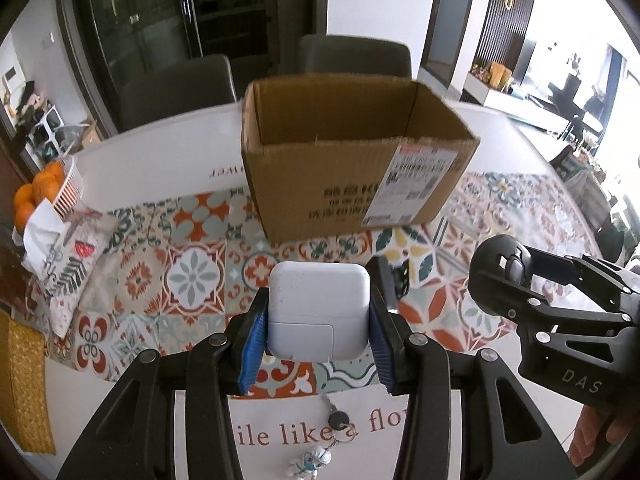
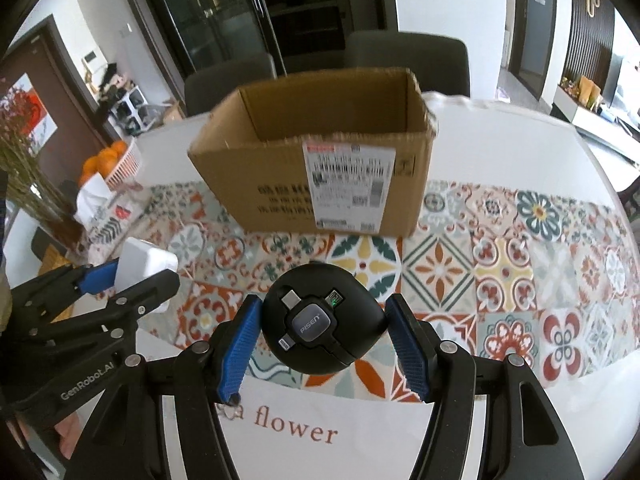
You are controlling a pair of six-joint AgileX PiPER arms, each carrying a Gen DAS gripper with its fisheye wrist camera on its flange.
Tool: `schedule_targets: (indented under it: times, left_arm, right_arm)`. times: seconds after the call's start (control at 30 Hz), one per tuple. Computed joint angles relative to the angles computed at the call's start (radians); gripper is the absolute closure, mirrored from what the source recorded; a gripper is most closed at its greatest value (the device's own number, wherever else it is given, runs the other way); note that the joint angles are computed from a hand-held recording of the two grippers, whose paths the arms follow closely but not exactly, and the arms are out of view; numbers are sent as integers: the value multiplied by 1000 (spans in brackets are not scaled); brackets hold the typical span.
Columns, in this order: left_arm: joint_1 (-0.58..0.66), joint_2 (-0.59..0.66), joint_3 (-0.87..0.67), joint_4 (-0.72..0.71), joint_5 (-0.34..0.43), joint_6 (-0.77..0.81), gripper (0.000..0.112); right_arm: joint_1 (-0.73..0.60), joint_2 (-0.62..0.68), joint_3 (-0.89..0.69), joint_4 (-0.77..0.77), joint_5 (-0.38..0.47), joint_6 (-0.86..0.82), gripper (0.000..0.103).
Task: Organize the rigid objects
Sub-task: 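Carry the black reel with the right tool into the box while the left tool drops the white charger in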
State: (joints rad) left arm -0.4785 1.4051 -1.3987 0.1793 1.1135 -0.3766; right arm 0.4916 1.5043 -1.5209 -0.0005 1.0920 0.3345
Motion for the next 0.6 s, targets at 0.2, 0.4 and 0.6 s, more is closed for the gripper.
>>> schedule_targets:
  times: [0.2, 0.4, 0.6]
  left_arm:
    - [0, 4, -81, 9, 14, 15, 67]
    - [-14, 22, -169, 40, 31, 18, 67]
    - [-11, 54, -259, 47, 46, 38, 67]
  right_arm:
    - [-9, 6, -68, -9, 1, 0, 40]
    - [-11, 13, -146, -36, 10, -1, 40]
    - [-19, 30, -224, -43, 21, -12, 40]
